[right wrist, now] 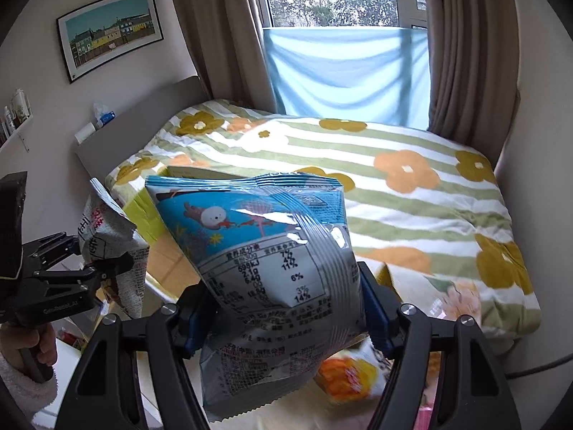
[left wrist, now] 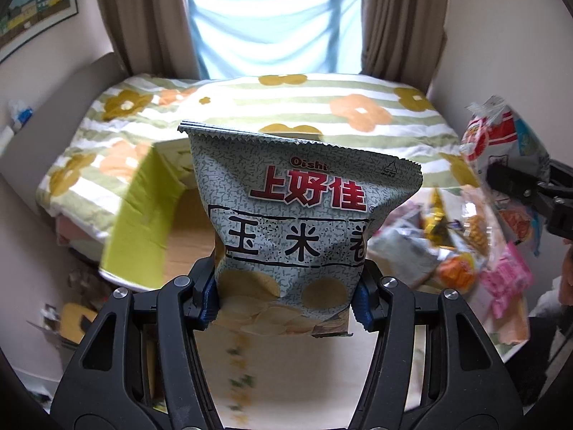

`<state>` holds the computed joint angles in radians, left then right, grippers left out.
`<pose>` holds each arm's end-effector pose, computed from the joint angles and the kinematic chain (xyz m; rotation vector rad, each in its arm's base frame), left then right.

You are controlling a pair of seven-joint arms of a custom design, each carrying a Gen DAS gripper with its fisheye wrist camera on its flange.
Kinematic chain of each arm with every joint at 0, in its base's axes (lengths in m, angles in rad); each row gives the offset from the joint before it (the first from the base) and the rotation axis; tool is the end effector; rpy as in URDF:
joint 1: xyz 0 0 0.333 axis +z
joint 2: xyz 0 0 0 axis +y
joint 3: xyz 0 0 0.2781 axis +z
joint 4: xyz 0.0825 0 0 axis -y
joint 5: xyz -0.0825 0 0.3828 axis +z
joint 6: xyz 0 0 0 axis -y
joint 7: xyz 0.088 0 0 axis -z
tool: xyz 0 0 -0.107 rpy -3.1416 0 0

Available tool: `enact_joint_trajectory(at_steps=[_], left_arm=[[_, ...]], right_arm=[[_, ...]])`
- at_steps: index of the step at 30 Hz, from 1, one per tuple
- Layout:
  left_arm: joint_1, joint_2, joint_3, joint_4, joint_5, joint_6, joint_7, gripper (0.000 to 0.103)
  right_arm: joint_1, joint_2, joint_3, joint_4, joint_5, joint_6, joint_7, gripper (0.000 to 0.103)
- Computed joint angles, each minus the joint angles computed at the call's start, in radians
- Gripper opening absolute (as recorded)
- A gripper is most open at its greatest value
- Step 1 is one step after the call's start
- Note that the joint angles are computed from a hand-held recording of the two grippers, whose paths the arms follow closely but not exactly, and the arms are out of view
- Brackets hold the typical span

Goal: Organize snacks
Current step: 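Carry grey corn-roll bag with left tool while right tool carries blue-white bag to box, then open both tools to drop the bags into the box and withdraw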

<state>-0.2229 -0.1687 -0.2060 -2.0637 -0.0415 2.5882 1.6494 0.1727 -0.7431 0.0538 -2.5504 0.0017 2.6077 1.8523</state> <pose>0.5077 -0.2377 0.5491 -1.3582 2.2626 -0.7764 0.3915 0.0933 0.5723 -1.6593 1.7530 -0.5593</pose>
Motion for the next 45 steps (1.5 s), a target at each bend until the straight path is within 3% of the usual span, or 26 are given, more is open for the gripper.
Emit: enact_joint_trajectory(at_steps=[5, 9, 18, 21, 23, 24, 35, 38, 40, 42, 45], left_arm=[[0.052, 0.140, 0.050, 0.171, -0.031, -0.064, 0.150, 0.054], [0.106, 0.309, 0.058, 0.376, -0.074, -0.168, 0.251, 0.054], [0.135, 0.621, 0.024, 0.740, -0.053, -0.397, 0.319, 0.054], [0.127, 0.647, 0.018, 0.758, -0.045, -0.426, 0.328, 0.061], [0.115, 0.644, 0.028, 0.734, -0.014, -0.397, 0.320, 0.101], [0.110, 0.629, 0.034, 0.701, 0.003, -0.360, 0.309, 0.102], [0.149, 0.532, 0.049, 0.573, 0.012, -0.350, 0.245, 0.103], [0.153, 0.502, 0.052, 0.537, 0.020, -0.319, 0.236, 0.103], [0.154, 0.485, 0.053, 0.518, 0.024, -0.304, 0.234, 0.103], [0.158, 0.464, 0.053, 0.494, 0.025, -0.289, 0.234, 0.103], [0.166, 0.437, 0.052, 0.462, 0.010, -0.274, 0.238, 0.103]], right_arm=[[0.000, 0.277, 0.071, 0.214, -0.009, 0.040, 0.118, 0.067], [0.006, 0.451, 0.106, 0.368, -0.072, 0.017, 0.250, 0.067], [0.082, 0.648, 0.072, 0.535, -0.159, -0.070, 0.475, 0.067], [0.098, 0.680, 0.054, 0.569, -0.150, -0.104, 0.473, 0.067], [0.105, 0.698, 0.047, 0.587, -0.149, -0.123, 0.469, 0.067], [0.109, 0.711, 0.044, 0.601, -0.144, -0.132, 0.464, 0.067], [0.131, 0.782, 0.030, 0.649, -0.082, -0.138, 0.366, 0.067], [0.140, 0.804, 0.026, 0.677, -0.139, -0.148, 0.401, 0.072], [0.147, 0.802, 0.022, 0.671, -0.200, -0.131, 0.444, 0.089], [0.150, 0.791, 0.021, 0.651, -0.236, -0.108, 0.470, 0.099], [0.152, 0.781, 0.026, 0.648, -0.228, -0.152, 0.455, 0.099]])
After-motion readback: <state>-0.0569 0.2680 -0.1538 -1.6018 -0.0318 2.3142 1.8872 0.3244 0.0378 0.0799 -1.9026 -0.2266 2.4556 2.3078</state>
